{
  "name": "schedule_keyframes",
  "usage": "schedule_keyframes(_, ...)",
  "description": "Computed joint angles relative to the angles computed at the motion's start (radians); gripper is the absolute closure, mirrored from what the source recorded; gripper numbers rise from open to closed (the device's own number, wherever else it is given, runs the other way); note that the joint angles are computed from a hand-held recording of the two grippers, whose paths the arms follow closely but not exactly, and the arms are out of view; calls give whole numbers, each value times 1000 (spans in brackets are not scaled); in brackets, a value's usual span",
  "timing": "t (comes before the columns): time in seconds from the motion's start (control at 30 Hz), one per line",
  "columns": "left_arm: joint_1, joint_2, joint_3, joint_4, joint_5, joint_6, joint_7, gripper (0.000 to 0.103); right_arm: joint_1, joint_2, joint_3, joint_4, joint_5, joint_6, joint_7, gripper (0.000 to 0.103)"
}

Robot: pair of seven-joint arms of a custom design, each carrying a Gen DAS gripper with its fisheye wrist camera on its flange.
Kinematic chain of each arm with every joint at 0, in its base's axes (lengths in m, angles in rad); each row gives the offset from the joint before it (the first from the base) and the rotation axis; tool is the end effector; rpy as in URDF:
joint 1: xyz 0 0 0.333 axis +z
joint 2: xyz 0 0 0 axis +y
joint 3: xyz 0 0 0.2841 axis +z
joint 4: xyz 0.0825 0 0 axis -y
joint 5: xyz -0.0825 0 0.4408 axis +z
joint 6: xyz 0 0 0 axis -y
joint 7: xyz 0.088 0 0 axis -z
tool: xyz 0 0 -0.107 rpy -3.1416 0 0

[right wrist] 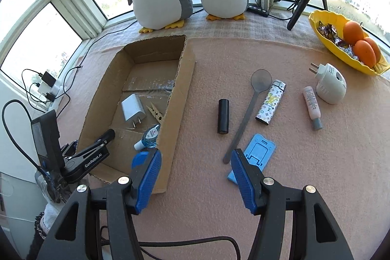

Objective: Organize rigid objects
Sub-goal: 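Carry the blue tape measure with the right tool into the box and release, then move the right tool to the blue phone stand and grasp it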

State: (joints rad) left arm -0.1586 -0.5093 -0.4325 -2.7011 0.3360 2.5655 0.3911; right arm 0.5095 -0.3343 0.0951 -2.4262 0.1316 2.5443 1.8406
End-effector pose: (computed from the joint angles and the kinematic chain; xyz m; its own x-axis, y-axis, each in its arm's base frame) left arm 0.3914 -0.2443 0.3439 0.3310 -0.9428 0.0400 -0.8099 -0.3056 -0.5007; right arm 0.4403 0.3022 0.4219 0.2770 -0.9409 -0.1951 -0.9002 -0.1831 -0.3951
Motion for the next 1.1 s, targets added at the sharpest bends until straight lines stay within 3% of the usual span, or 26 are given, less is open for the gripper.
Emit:
schedule_keyframes(0.27,-1,1,1,1,-1,1,-1,34,-38,60,-29,32,54,-90,25,47)
schedule_keyframes(0.67,-2,1,1,1,-1,1,-3,34,-87,155,-11,75,60,-117,41,47)
schedule_keyframes(1.1,-2,4,-2,0,1,8,-16,34,-98,228,27,127,-96,-142,104,48)
